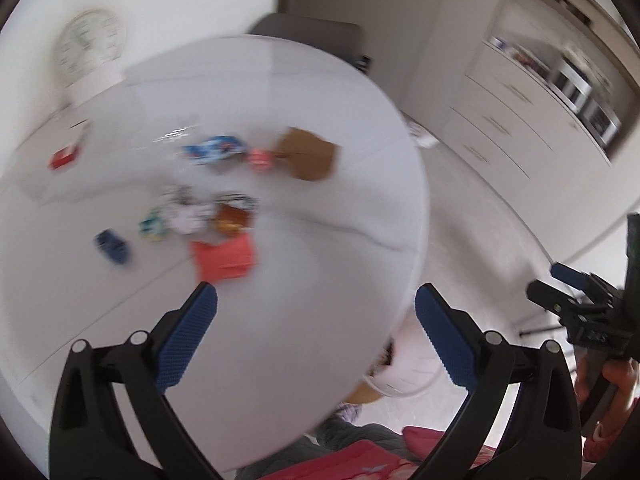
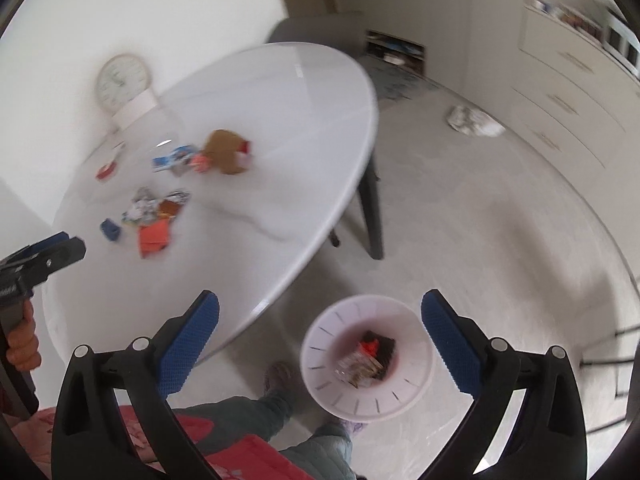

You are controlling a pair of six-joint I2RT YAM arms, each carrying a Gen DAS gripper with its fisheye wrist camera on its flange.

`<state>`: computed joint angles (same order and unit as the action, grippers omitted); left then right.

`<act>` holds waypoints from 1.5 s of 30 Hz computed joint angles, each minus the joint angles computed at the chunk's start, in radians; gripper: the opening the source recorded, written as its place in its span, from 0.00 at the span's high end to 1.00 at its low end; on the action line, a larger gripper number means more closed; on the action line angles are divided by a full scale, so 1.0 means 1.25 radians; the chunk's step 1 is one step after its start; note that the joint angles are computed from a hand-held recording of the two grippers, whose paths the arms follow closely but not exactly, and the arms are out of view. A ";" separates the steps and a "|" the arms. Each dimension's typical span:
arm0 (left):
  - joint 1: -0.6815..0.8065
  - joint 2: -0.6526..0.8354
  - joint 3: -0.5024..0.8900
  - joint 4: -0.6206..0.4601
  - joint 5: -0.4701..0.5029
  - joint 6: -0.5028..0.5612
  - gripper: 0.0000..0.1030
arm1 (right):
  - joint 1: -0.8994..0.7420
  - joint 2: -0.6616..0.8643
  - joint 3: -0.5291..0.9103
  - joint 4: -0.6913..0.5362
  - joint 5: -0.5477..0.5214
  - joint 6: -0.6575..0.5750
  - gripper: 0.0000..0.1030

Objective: Collect trash
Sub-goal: 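Return to the table and grasp the dark blue crumpled paper with the left gripper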

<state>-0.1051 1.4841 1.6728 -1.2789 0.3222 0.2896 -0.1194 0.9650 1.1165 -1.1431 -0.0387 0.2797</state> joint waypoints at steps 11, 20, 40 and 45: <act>0.246 0.125 0.097 -0.003 0.010 0.027 0.08 | 0.301 0.179 0.089 0.082 0.073 0.074 0.03; 0.335 0.261 0.158 0.028 -0.010 -0.041 0.08 | 0.397 0.310 0.149 0.124 0.059 0.053 0.03; 0.275 0.557 0.264 0.192 -0.103 -0.094 0.46 | 0.402 0.542 0.311 0.126 0.044 -0.100 0.03; 0.271 0.566 0.264 0.211 -0.093 -0.070 0.63 | 0.408 0.619 0.373 0.143 0.037 -0.217 0.03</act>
